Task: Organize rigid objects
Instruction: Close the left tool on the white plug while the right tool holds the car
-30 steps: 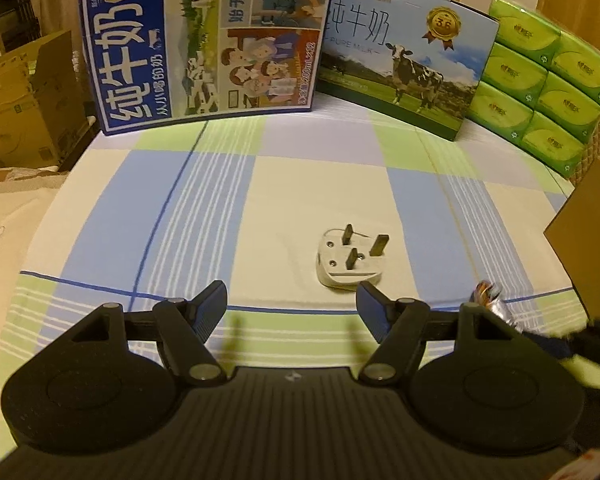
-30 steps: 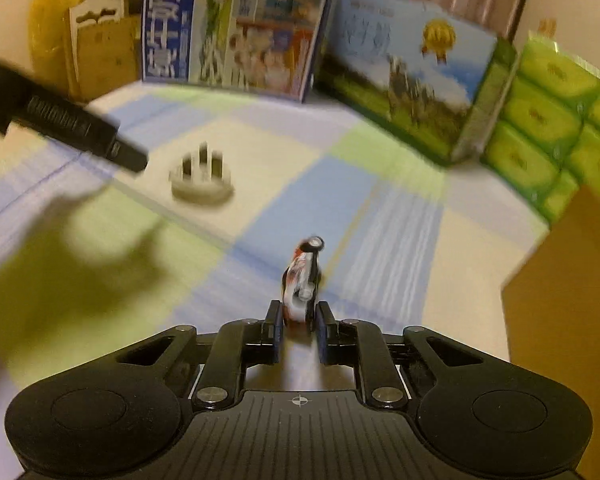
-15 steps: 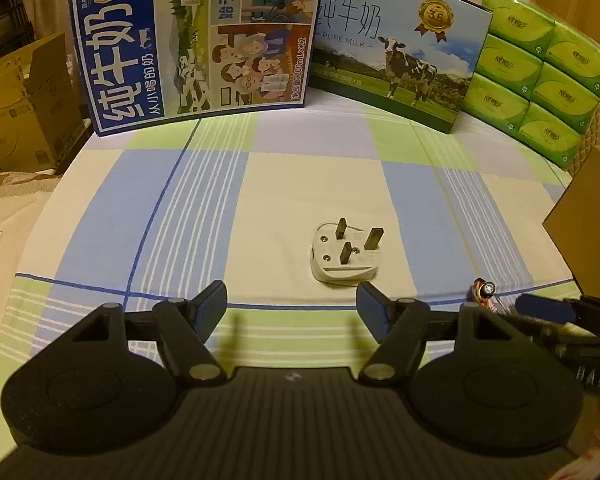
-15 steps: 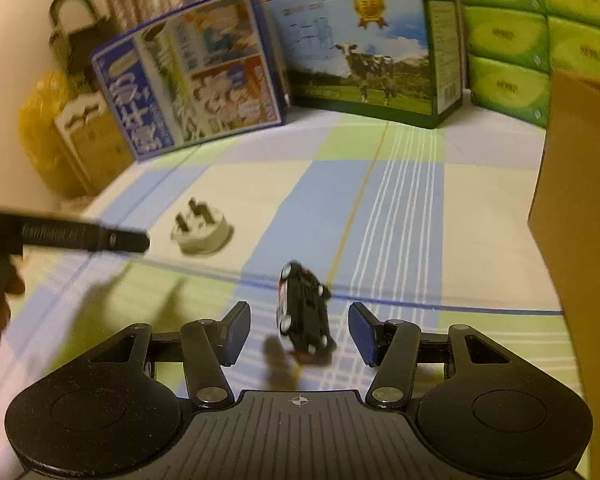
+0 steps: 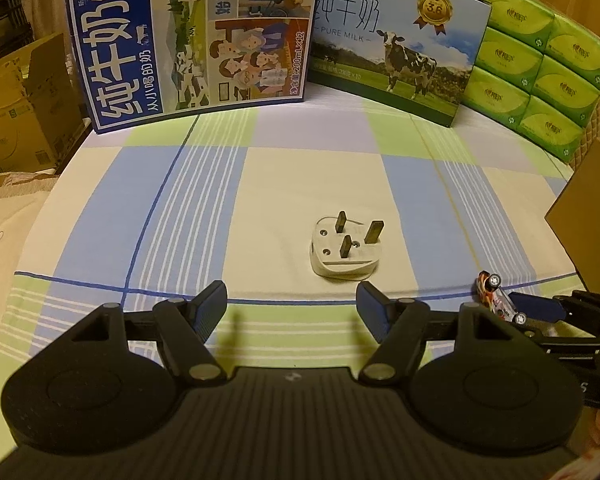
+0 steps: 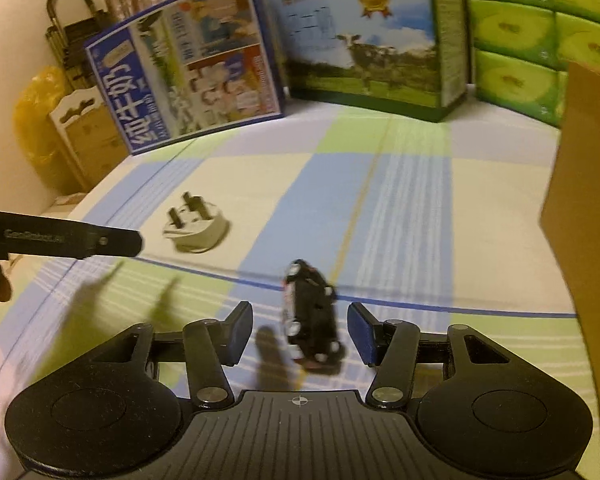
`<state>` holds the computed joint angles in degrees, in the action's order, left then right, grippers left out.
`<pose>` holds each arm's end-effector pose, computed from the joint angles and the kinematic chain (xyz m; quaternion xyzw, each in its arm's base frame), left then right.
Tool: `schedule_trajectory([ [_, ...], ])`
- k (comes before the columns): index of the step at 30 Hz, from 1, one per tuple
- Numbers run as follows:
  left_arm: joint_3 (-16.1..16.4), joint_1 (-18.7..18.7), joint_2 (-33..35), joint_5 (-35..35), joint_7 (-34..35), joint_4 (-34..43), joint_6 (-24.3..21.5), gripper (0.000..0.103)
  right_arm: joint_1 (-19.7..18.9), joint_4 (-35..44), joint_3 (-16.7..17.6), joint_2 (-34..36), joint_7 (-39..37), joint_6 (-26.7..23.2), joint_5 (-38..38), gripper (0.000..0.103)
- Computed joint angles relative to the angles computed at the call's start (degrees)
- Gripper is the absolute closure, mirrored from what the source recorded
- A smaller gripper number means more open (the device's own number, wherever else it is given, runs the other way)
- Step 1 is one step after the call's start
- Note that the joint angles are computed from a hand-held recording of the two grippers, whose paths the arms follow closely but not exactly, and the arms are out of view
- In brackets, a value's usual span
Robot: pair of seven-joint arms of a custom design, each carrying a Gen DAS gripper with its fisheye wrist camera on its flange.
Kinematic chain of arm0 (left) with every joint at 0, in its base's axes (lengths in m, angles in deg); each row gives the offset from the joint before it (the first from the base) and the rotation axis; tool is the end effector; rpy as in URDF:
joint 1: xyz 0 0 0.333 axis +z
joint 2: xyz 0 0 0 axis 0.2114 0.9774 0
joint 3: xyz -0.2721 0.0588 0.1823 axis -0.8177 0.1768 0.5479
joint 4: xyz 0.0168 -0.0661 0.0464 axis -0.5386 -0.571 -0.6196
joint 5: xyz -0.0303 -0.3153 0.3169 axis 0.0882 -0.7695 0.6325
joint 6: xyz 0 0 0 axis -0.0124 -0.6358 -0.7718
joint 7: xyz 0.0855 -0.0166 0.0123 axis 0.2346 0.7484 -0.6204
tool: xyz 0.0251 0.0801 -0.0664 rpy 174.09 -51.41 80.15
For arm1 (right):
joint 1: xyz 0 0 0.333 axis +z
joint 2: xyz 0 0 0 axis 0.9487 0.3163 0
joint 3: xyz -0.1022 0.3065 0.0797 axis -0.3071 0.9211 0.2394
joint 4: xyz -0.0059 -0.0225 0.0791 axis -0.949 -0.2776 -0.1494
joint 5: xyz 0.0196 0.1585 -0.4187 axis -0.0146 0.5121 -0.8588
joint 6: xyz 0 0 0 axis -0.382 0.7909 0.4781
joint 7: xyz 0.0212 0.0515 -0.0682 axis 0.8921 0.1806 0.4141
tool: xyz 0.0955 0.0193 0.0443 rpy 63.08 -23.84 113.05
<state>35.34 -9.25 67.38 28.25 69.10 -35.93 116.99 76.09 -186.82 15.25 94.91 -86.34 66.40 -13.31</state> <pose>0.5404 -0.3471 0.3464 -0.8058 0.4692 -0.2037 0.2985 0.6629 0.1255 0.3028 -0.8367 0.3379 -0.0236 0.4304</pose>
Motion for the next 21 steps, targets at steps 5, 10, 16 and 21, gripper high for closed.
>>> schedule_trajectory([
  [5,0.0,0.0,0.4,-0.2,0.8,0.3,0.2,0.036,0.1,0.7,-0.1,0.5,1.1,-0.4,-0.7,0.057],
  [10,0.1,-0.4,1.1,0.2,1.2,1.0,-0.3,0.036,1.0,-0.5,0.7,-0.1,-5.1,4.7,0.3,0.072],
  [16,0.6,-0.5,2.3,1.7,2.0,1.8,0.4,0.036,1.7,-1.4,1.0,-1.0,-5.3,7.0,1.0,0.079],
  [21,1.3,-0.8,3.7,3.8,2.6,3.0,1.1,0.036,1.4,-1.3,1.0,-2.0,-7.5,6.3,4.9,0.079],
])
